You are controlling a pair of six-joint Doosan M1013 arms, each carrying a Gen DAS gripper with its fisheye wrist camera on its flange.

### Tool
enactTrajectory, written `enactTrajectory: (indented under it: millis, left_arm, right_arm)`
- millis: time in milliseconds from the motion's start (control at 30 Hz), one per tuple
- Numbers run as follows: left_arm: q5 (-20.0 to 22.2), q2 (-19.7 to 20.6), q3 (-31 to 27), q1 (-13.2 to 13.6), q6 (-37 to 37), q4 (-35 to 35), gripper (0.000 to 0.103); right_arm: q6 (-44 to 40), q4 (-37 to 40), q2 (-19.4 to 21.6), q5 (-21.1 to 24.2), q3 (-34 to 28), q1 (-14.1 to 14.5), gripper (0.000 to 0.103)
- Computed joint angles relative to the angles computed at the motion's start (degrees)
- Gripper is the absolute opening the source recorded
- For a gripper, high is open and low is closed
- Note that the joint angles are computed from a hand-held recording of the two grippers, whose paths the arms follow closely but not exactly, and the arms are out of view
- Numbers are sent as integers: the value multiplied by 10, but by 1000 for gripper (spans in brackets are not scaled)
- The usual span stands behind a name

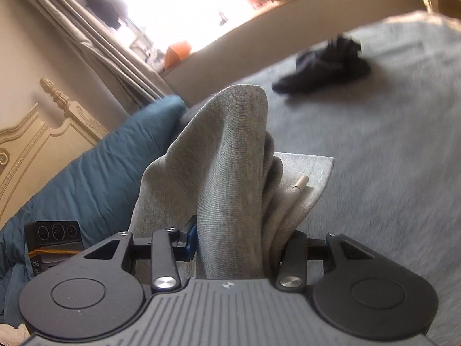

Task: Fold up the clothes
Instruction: 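Grasp the folded sweatpants bundle with both grippers and lift it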

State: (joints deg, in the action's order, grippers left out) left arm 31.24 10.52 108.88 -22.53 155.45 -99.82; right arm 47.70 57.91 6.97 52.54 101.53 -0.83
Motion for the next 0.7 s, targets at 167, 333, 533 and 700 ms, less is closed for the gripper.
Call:
enactTrajectory:
  millis: [167,333,533,700]
  left_arm:
    - [-9,9,-73,-27,-66,111,101]
    - [12,33,-170,-71,-132,203,101]
    - [53,104,-318,-154,-155,249,101]
    - [124,222,-505,-233,-213,298,101]
  right_arm:
    - [-8,17,-33,-12,-9,-30,45]
    - [-9,25,-75,2,-18,-96,45]
    - [-43,44,-150,24,-12,-239,44]
    - [-83,90,-194,62,13,-417,44]
